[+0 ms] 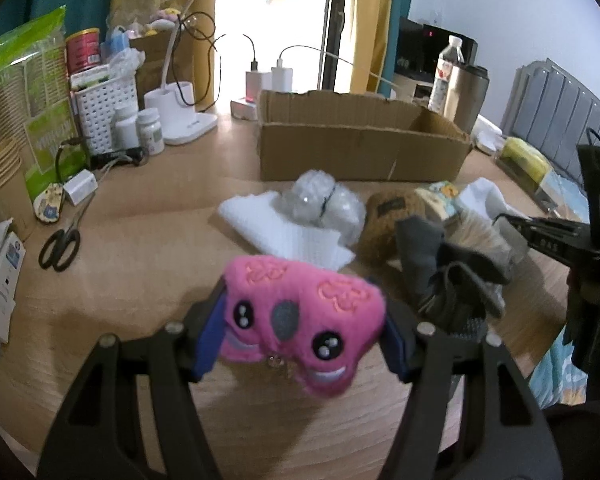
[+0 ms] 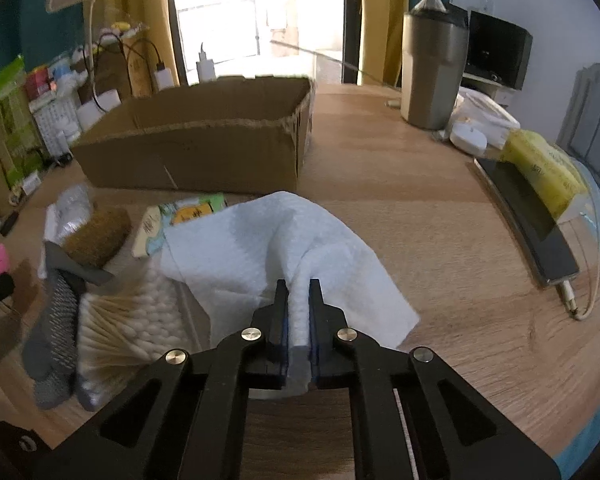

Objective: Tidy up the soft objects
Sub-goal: 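Grasp the pink plush toy with the left tool while the right tool grasps the white paper towel, then carry the paper towel with the right tool while the left tool carries the pink plush toward the box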

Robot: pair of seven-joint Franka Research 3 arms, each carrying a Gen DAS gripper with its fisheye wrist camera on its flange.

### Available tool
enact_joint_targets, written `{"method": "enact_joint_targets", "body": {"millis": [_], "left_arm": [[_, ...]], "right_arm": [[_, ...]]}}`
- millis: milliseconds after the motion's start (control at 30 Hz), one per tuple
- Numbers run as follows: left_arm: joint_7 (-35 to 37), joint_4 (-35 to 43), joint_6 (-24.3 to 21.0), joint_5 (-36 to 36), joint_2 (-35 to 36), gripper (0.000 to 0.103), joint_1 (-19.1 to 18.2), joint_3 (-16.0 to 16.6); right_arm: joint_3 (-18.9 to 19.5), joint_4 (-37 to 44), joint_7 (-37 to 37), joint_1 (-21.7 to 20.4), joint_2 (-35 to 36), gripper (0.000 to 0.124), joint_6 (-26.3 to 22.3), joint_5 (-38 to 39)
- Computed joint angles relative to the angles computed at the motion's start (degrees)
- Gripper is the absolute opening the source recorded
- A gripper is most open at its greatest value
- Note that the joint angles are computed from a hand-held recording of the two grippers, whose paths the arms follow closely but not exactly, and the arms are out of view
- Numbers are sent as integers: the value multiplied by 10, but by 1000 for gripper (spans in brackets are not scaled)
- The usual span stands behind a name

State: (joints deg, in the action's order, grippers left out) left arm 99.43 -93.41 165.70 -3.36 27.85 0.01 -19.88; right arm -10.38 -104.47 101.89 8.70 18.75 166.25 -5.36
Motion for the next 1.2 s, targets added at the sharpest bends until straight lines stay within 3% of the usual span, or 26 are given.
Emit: {"method": "enact_joint_targets", "body": {"millis": [267, 700, 1200], "left_arm": [[4, 29, 9, -15, 11, 66, 5, -14], [-16, 118, -10, 6, 50, 66, -18, 1], [-24, 288, -55, 32, 139, 66, -59, 17]], "right_arm": [[0, 5, -1, 4, -20, 8, 21, -9], [41, 58, -84, -33, -12, 8, 30, 75], [70, 144, -176, -59, 33, 8, 23, 167]]}}
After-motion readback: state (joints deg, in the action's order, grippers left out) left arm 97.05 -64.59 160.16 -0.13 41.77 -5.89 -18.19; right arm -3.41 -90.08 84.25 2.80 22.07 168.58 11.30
